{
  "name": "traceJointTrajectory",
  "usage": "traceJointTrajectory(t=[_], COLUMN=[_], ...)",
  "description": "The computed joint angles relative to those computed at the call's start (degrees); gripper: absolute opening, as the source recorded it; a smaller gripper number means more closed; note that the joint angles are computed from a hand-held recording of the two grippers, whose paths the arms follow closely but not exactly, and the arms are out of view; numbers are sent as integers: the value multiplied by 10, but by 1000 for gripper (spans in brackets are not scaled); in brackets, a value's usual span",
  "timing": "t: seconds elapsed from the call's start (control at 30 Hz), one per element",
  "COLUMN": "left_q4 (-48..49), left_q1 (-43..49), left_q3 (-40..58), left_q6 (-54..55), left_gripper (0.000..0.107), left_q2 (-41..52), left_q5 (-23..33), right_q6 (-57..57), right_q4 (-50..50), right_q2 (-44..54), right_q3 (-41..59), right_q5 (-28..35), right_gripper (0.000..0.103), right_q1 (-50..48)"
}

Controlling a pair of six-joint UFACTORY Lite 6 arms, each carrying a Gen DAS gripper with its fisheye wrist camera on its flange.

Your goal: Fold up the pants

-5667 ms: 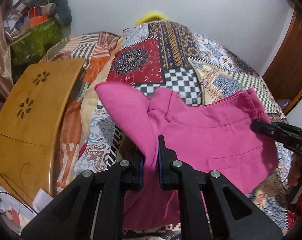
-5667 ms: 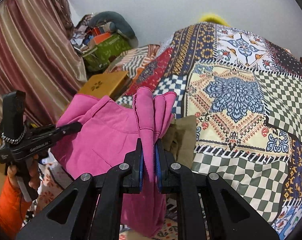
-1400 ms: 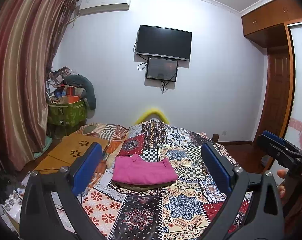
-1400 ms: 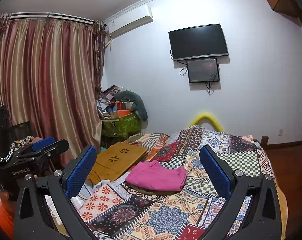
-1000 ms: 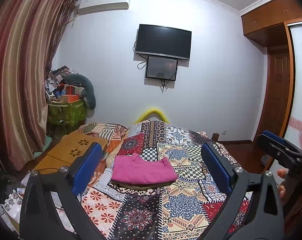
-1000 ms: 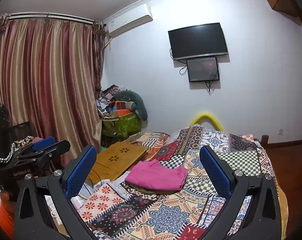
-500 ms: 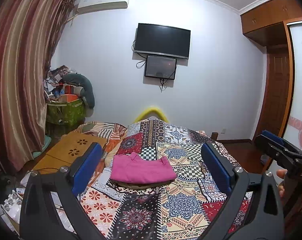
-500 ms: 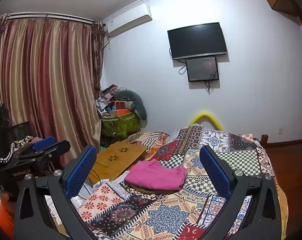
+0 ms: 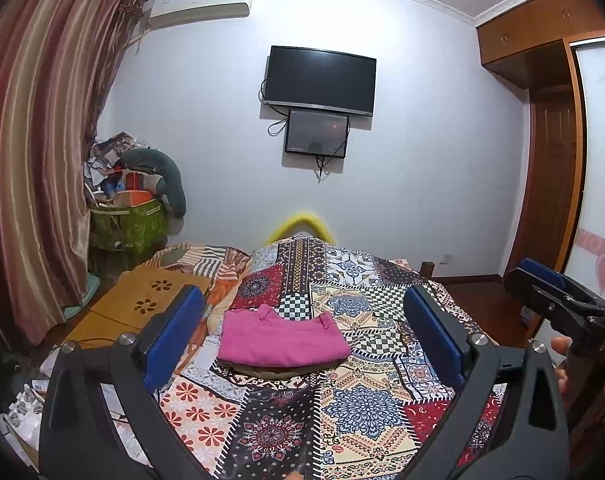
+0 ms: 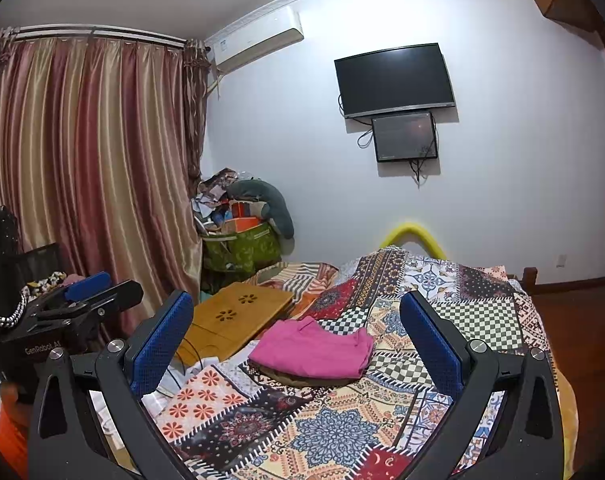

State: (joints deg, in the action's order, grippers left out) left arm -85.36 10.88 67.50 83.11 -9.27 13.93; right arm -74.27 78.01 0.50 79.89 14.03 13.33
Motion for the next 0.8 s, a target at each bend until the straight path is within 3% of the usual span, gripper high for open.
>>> traceJointTrajectory(t=[0.8], left_q4=[22], left_q1=[-4], left_q3=[6], left_q6=[-18], left_gripper=[102], left_q2=[9], left_q5=[5], right_q6=[-7], right_q4=[9], right_q2=[0], right_q3=[-6], right_q5=[-1], right_gripper=[103], right_q1=[1])
